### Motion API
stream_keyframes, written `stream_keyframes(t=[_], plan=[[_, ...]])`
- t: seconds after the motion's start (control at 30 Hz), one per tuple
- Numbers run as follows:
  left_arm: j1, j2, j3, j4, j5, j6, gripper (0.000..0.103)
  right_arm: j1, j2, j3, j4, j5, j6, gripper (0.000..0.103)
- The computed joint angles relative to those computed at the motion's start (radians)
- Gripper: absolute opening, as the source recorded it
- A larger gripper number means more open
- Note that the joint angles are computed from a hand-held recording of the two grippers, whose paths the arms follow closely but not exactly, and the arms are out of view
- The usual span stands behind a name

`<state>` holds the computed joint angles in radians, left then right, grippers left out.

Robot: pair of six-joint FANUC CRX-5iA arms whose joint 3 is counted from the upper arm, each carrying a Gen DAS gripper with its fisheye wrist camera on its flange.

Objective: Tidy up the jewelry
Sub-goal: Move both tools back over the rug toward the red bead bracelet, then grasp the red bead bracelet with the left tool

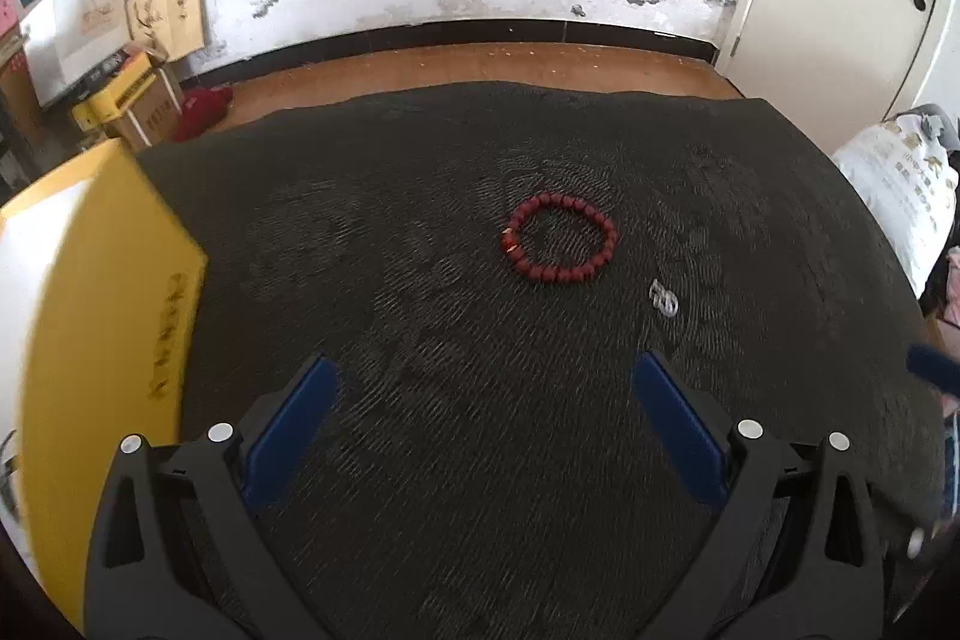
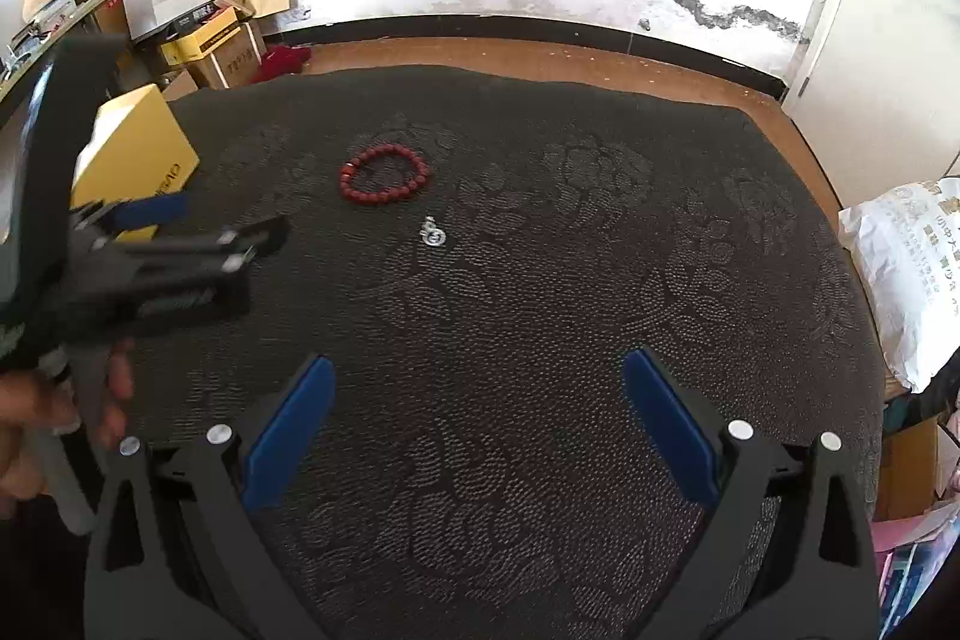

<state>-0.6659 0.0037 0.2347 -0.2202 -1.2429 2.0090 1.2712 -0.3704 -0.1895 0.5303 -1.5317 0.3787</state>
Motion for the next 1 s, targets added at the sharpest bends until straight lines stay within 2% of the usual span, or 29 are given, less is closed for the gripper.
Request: stream_keyframes(t=[0.2,0.27,0.43,0.57,0.7,0.87,1.0], plan=[[0.028,0.095,0.068,0.009,0.034,0.0,0.097,-0.012,-0.012,-0.023,-0.023,0.021,0.009,0.094],[0.044,0.125,0.078,0.045,0.056,-0.015,0.097,-0.013,-0.015,-0.028,-0.028,0.027,0.016,0.094],[0.006,0.2,0.141,-0.02,0.049,-0.004,0.097,-0.027,-0.029,-0.04,-0.036,0.028,0.016,0.094],[0.008,0.244,0.17,0.004,0.042,-0.035,0.097,-0.03,-0.031,-0.047,-0.039,0.031,0.027,0.094],[-0.02,0.251,0.176,-0.052,0.053,0.014,0.097,-0.031,-0.031,-0.048,-0.039,0.03,0.028,0.094],[-0.026,0.246,0.172,-0.067,0.053,0.023,0.096,-0.036,-0.035,-0.046,-0.038,0.034,0.022,0.094],[-0.037,0.238,0.169,-0.075,0.051,0.033,0.085,-0.041,-0.036,-0.043,-0.042,0.034,0.022,0.094]])
